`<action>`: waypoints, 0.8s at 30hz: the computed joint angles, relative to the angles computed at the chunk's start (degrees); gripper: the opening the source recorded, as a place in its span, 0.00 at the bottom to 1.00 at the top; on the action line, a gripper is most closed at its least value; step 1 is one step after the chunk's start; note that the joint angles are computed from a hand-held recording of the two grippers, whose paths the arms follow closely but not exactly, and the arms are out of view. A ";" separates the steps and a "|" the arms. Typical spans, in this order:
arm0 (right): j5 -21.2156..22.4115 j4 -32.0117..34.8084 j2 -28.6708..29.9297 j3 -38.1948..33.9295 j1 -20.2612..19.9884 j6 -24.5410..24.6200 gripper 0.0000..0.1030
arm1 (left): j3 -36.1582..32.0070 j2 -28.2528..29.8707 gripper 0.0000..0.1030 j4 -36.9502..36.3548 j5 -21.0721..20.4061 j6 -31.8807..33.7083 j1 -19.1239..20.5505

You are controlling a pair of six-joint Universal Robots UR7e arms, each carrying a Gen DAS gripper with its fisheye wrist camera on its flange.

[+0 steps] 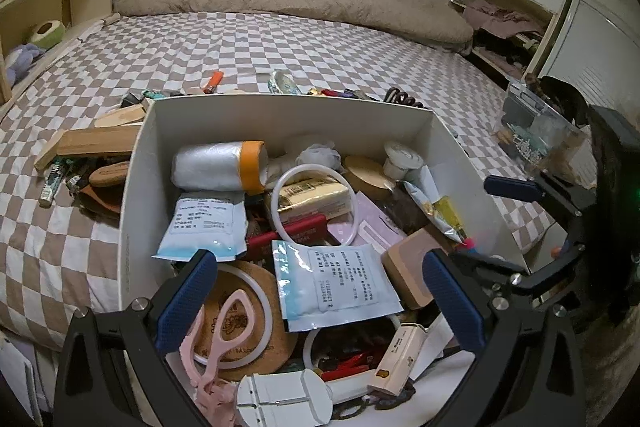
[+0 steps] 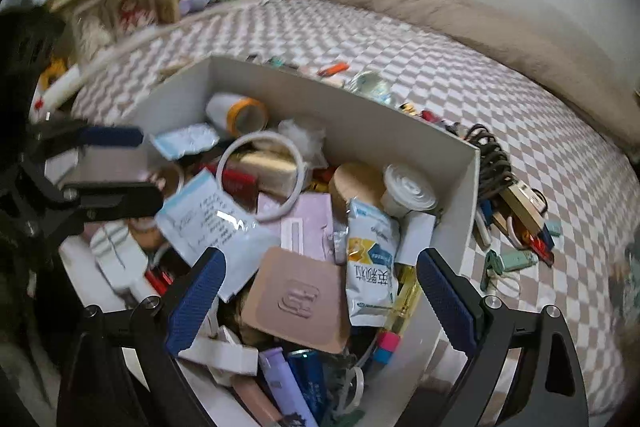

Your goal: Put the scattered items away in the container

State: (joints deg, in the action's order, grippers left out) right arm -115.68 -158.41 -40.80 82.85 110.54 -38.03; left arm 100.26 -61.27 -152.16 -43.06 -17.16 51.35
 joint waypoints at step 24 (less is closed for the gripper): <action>-0.69 -18.58 -3.07 6.75 1.24 7.81 0.94 | 2.59 -0.53 1.00 -9.46 8.34 7.63 -3.32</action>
State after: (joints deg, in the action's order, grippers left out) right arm -116.37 -176.99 -43.87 89.60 111.78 -30.22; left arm 102.85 -61.79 -161.62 -34.73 -9.53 48.03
